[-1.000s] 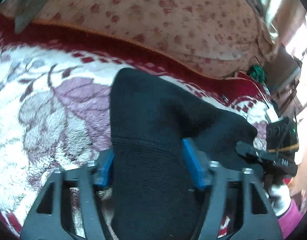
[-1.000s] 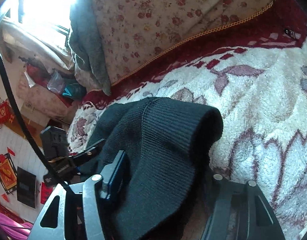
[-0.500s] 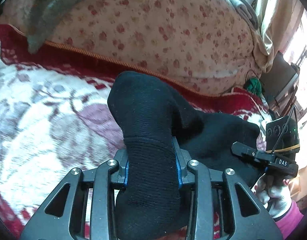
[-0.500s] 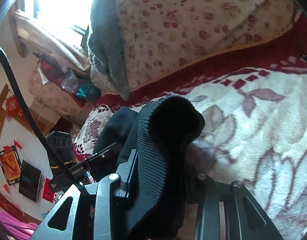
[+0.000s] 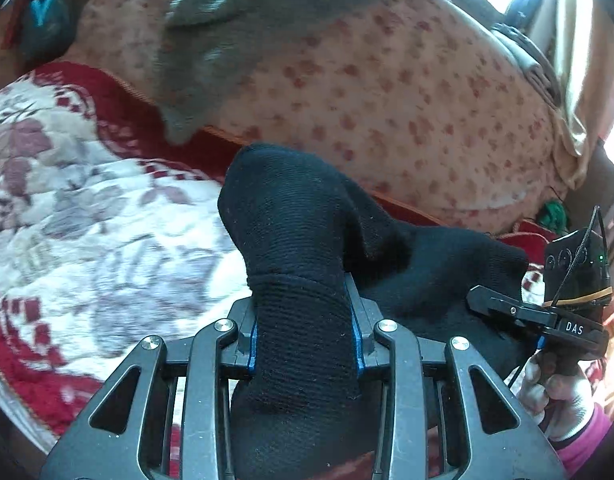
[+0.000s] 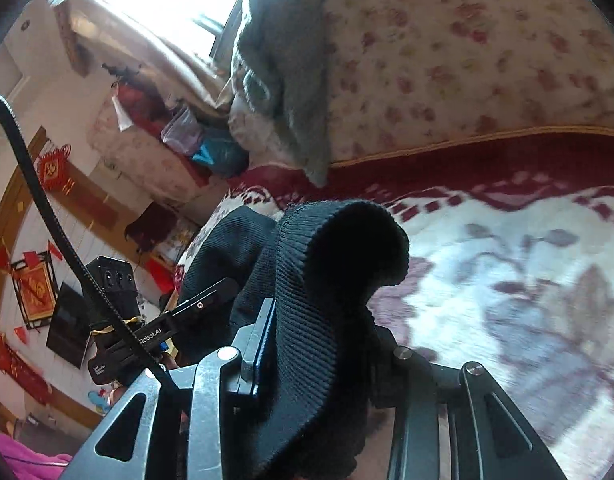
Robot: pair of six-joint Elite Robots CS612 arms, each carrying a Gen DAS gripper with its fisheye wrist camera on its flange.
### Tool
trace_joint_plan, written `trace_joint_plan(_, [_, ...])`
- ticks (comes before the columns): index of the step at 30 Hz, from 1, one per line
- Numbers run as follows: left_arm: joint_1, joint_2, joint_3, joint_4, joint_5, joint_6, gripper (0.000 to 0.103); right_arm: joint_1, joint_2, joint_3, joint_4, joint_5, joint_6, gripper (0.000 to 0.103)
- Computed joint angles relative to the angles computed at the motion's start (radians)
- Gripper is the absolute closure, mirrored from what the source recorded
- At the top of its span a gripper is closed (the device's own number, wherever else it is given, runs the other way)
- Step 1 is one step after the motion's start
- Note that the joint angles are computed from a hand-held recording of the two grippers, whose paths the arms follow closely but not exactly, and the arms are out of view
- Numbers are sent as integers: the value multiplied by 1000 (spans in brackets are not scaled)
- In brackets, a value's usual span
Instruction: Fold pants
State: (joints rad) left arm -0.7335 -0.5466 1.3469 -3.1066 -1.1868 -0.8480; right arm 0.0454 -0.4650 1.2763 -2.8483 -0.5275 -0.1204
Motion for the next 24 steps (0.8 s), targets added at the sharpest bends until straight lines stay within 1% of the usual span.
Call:
trace_joint_plan(3, [11,-7,32,4,9,-37,71,24,14,-30,48,-12,-22,68])
trace_joint_plan(7, [25,-12,63,0,2,-77,71,53,33,-68,100,-34,-40,68])
trace_joint_plan(11, [41,-7,76,6,-33,-114,71,72,51,-98,134,-65,-48,68])
trace_joint_plan(13, [47,1,73,27,-57,-135,71,81,55,-106,150,-98,-55,68])
trace_joint_plan(14, [50,6,71,29,-64,-145,68,84,56,-109,156,-114,-54,68])
trace_joint_plan(16, [50,9,69,35,-63,-148,61,91,56,-103,134,-169,-46,67])
trace_joint_plan(18, [48,8,67,56,-48,-153,45,95,51,-93,114,-220,-53,65])
trace_joint_plan(19, [47,7,68,61,-43,-158,43,97,47,-88,111,-248,-58,60])
trace_joint_plan(20, [47,6,69,67,-40,-168,37,99,41,-83,108,-287,-63,54])
trace_joint_plan(21, [48,4,72,73,-42,-187,33,99,36,-75,95,-317,-61,52])
trace_joint_plan(24, [56,2,79,62,-68,-229,32,92,24,-59,72,-358,-54,48])
